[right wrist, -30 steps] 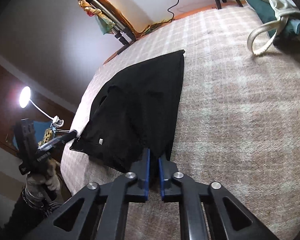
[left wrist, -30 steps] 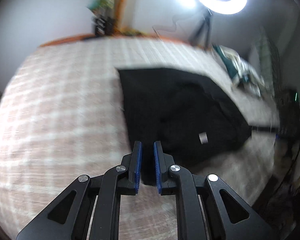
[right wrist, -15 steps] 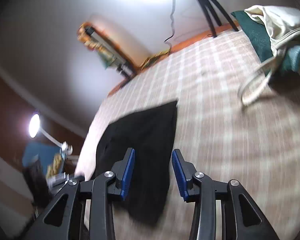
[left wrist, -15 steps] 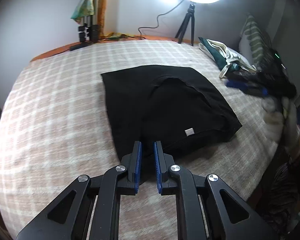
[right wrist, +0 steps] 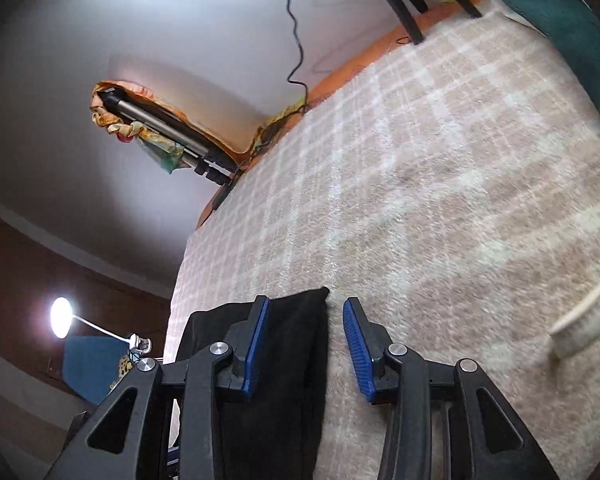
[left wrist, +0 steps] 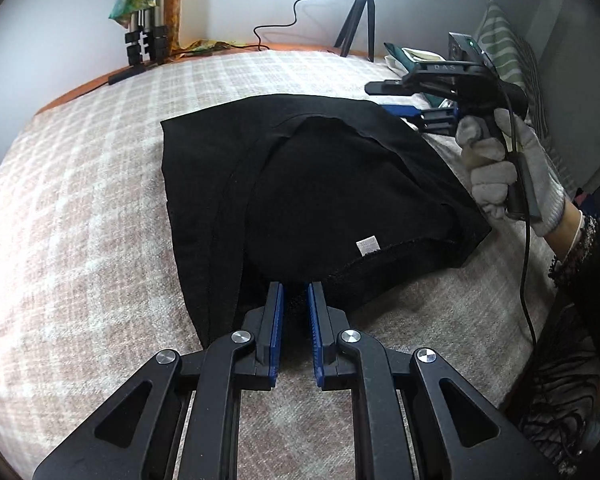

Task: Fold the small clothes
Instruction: 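Reposition both open grippers to the edges of the folded black shirt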

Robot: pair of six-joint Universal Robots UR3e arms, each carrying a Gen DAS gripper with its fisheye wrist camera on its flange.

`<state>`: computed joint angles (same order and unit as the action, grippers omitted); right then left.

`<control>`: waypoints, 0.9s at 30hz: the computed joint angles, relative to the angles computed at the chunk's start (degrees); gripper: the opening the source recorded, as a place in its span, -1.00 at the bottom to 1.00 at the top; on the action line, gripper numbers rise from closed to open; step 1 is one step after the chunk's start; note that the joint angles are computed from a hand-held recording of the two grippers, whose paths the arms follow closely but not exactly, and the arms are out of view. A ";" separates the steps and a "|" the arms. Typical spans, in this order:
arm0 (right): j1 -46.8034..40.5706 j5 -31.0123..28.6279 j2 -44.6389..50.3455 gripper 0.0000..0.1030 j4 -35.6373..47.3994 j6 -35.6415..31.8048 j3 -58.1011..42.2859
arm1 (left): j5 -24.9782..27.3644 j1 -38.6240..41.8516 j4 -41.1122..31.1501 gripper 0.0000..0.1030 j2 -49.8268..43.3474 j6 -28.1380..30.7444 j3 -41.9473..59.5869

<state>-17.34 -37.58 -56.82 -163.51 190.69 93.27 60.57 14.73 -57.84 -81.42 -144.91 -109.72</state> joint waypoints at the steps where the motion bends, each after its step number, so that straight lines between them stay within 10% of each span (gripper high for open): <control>1: 0.15 0.55 0.17 -0.54 0.40 -0.57 -0.36 | -0.02 0.00 0.01 -0.79 -0.06 0.04 -0.07; 4: 3.26 -5.07 -0.75 -0.99 4.28 -3.95 -3.41 | 0.32 -0.22 0.57 -0.79 0.41 0.65 -1.01; 12: 8.50 -20.58 -0.95 -1.00 7.55 -5.55 -8.83 | 1.33 -0.83 -0.85 -0.70 2.18 2.43 -1.32; 19: 2.51 -9.25 -9.18 -0.31 7.42 -3.90 0.26 | -5.40 5.55 -11.08 -0.22 7.33 5.80 1.06; 27: -3.32 -4.19 -22.97 -0.27 17.23 -14.70 17.63 | -15.26 14.40 -18.40 -0.14 -0.46 -0.07 11.18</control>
